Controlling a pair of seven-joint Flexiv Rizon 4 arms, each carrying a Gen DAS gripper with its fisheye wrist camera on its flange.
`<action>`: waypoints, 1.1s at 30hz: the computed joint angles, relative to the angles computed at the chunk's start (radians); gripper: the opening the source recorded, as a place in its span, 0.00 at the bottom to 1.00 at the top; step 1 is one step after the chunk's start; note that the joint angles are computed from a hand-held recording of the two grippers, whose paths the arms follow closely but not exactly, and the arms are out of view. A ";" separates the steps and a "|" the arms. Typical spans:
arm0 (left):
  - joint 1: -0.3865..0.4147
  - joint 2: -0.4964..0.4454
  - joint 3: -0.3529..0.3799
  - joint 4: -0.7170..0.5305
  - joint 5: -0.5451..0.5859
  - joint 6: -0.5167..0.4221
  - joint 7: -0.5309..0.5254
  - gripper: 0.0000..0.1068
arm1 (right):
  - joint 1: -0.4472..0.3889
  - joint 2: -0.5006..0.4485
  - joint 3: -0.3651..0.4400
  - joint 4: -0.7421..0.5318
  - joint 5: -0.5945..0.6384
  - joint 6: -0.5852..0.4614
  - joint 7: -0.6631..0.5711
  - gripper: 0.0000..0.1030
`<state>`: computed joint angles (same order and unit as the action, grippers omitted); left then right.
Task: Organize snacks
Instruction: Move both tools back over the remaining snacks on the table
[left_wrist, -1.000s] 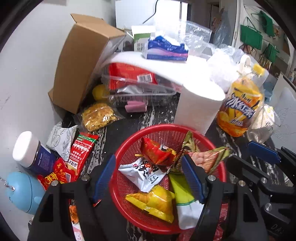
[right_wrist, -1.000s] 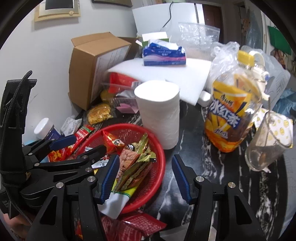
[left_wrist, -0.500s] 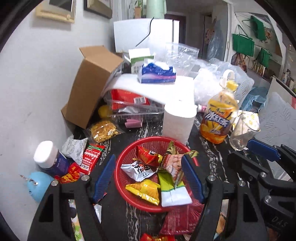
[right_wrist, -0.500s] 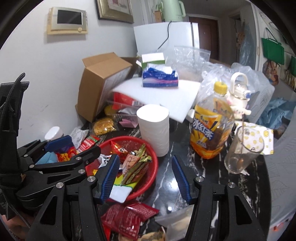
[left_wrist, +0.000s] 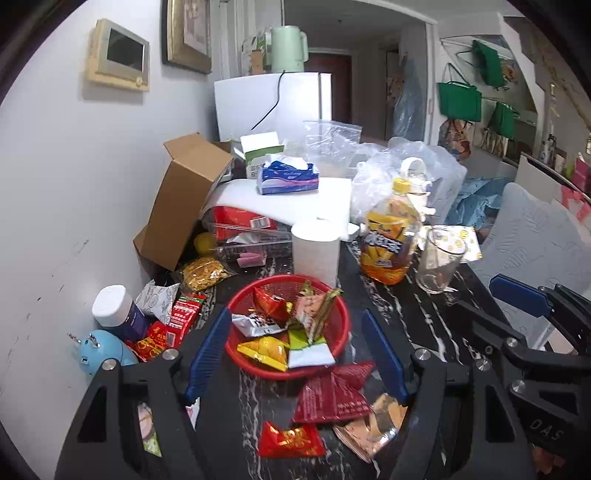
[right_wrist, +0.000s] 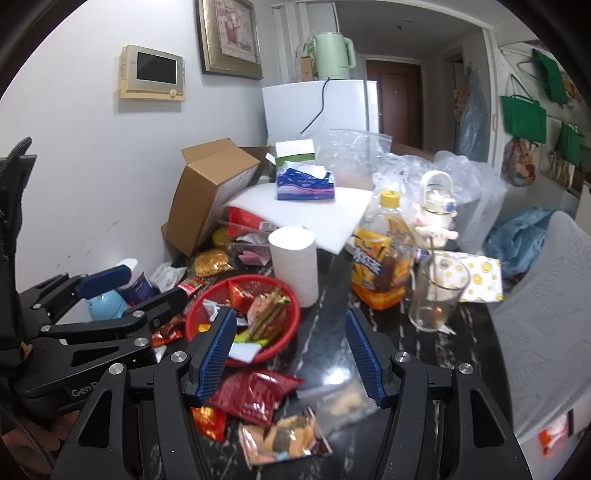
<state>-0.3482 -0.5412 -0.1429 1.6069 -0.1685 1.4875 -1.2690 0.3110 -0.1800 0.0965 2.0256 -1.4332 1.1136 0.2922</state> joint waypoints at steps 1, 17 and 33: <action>0.008 0.010 -0.013 0.019 -0.002 0.010 0.006 0.68 | 0.004 0.008 0.005 0.009 0.006 -0.014 0.000 0.60; 0.129 0.101 -0.166 0.261 -0.048 0.122 0.106 0.68 | 0.056 0.082 0.076 0.125 0.057 -0.131 0.068 0.63; 0.101 0.063 -0.093 0.344 -0.050 0.104 0.050 0.68 | 0.091 -0.013 0.057 0.170 0.104 -0.031 0.165 0.64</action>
<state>-0.2474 -0.4777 -0.2356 1.9505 -0.2185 1.5912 -1.2193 0.4020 -0.1931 0.1540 2.1954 -1.3295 1.0831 0.4573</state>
